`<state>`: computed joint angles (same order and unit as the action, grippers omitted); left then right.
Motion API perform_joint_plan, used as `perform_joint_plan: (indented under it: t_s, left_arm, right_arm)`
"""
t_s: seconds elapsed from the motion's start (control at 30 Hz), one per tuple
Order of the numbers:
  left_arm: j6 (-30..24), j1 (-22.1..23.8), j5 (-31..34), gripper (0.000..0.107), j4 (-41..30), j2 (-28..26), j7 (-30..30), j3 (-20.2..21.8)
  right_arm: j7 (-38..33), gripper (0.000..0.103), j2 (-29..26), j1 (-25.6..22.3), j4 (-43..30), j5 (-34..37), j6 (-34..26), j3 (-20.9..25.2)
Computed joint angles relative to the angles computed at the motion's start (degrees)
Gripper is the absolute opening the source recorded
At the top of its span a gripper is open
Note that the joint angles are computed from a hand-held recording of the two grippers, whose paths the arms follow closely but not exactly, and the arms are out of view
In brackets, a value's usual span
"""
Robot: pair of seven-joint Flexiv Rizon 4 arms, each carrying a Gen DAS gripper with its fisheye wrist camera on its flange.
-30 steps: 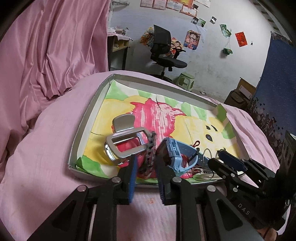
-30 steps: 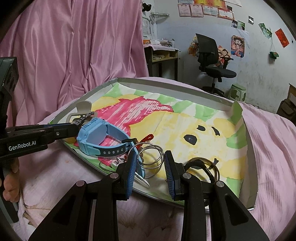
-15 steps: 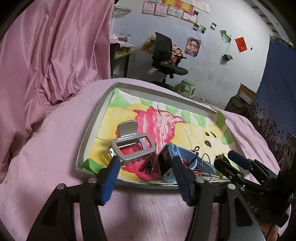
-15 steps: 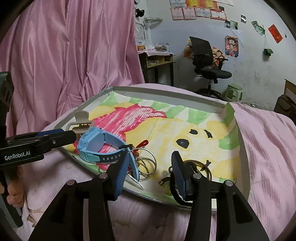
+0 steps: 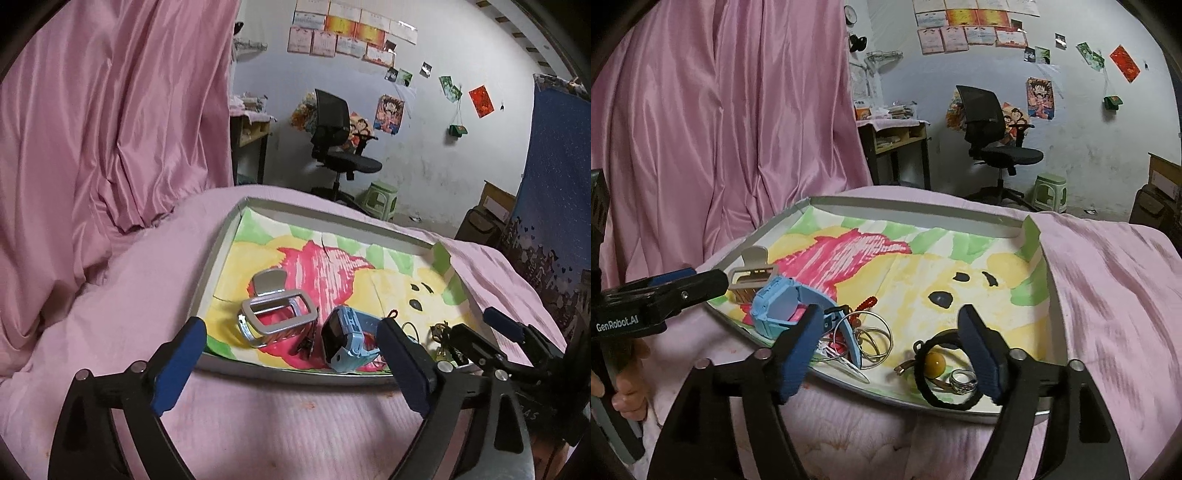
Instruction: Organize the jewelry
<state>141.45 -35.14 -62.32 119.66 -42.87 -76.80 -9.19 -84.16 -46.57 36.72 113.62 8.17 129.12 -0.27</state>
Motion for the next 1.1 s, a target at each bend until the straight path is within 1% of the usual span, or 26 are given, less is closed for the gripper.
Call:
perform_joint_plan:
  t_s: [0.03,0.1,0.13,0.27,0.37,0.5,0.63,1.1]
  left_arm:
    - [1.2,-0.6,-0.4,0.095,0.0,-0.1,0.0,0.2]
    - [3.2,-1.2,-0.7,0.096,0.2,-0.4,0.1,0.3]
    - [4.2,-1.5,-0.8,0.097,0.3,-0.5,0.3,0.2]
    - [7.4,-2.1,-1.1,0.098,0.6,-0.8,1.4,-0.4]
    - [9.9,-2.6,-2.1,0.098,0.5,-1.1,2.4,-1.2]
    - [12.9,-2.8,-2.5,0.099,1.6,-1.0,1.9,-2.2]
    - [15.3,-3.1,-3.0,0.099,3.1,-0.5,0.7,-3.2]
    - [21.2,-6.0,-5.4,0.099,5.9,0.6,0.0,-5.5]
  right_arm:
    - [0.1,0.081,0.2,-0.1,0.2,0.1,0.4,0.1]
    - [0.2,0.088,0.3,-0.1,0.5,0.6,1.0,0.3]
    - [0.2,0.09,0.5,-0.2,0.8,0.7,1.4,0.4]
    - [0.0,0.092,1.0,-0.2,1.7,1.5,2.9,0.7]
    - [-0.3,0.096,1.3,-0.2,2.4,2.0,4.2,1.0]
    - [-0.8,0.1,1.8,-0.1,3.4,3.1,6.0,1.3]
    - [-0.4,0.101,2.4,-0.6,4.7,3.9,8.1,2.3]
    - [-1.9,0.101,5.2,-0.1,11.2,7.8,15.9,4.2]
